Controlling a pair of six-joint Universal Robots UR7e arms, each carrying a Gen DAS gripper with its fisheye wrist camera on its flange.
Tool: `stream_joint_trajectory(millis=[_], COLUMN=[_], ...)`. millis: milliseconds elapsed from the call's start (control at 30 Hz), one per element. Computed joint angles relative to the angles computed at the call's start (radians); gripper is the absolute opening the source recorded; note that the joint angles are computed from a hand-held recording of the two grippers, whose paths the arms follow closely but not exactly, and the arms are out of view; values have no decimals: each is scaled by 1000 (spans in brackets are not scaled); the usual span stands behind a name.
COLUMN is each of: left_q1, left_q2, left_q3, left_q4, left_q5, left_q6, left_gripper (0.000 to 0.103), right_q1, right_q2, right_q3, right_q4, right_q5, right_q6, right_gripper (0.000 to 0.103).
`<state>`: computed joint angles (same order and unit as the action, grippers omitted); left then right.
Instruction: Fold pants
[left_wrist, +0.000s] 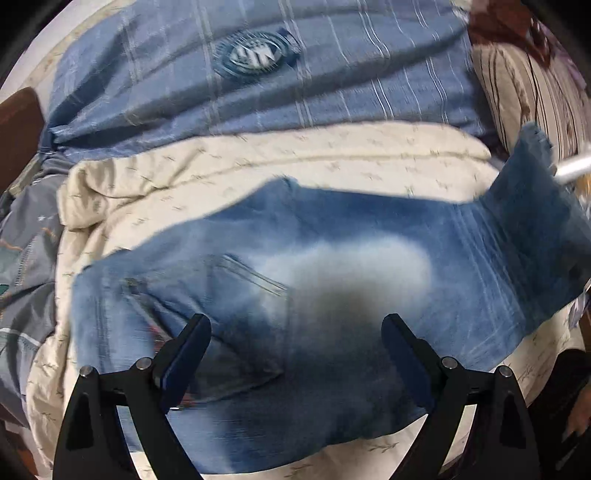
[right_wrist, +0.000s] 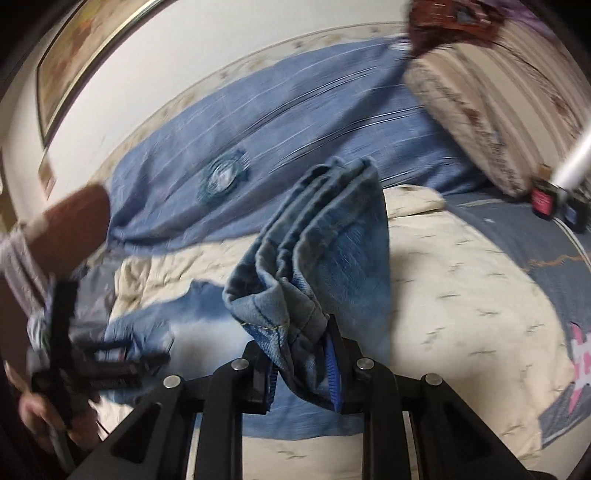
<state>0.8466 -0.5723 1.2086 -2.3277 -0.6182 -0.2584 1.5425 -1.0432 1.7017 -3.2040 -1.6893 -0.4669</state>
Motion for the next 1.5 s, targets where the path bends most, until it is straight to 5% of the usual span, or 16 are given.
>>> stream_joint_trajectory(millis=[100,200,267,300,367,467,633,733,767,967,1167,1267,1333,1500], left_q1=[-2,5,10,12,13,10,-3,-5,-4,6,22,41,63,64], left_q2=[-31,-51,-64,-68,-72,-63,-9,48,68,182,285,340,361,385], left_q3=[38,58,73,79,85,75,8,-68,-99,-290,-444,-535,-588,-630], left_q4=[-53,-45,-33,-27,-11,-5,-41,-75,-70,-13,84,180,249,235], left_q5=[32,38,36,35,30,30,45,44,42,-67,-110,-125,-206,-250], left_q6=[12,-15,-32,-39,-52,-40,51,109,116,112,110,125,97,162], left_gripper=[94,94,94,94,94,94,94,94,94,94,93,77,49,31], right_q1=[31,26,23,28,33,17,-46,-67,-67,-25,-20,-23,-21,-23], right_q2=[47,94,126,124,108,54,1,19,32,96,102,97,92,86], right_q3=[-22,-87,-90,-69,-55,-37,-25,-48,-61,-88,-76,-84,-79,-78], right_q4=[56,257,263,218,253,347,285,269,278,275,291,322,325,326], right_q5=[-62,-75,-95,-91,-65,48,194,178,163,4,23,43,42,50], right_q6=[-23,25,-11,-68,-103,-120,-16,47,59,-50,-116,-90,-84,-67], right_gripper=[26,38,41,58,67,67,67,47,31,29,29,29,29,29])
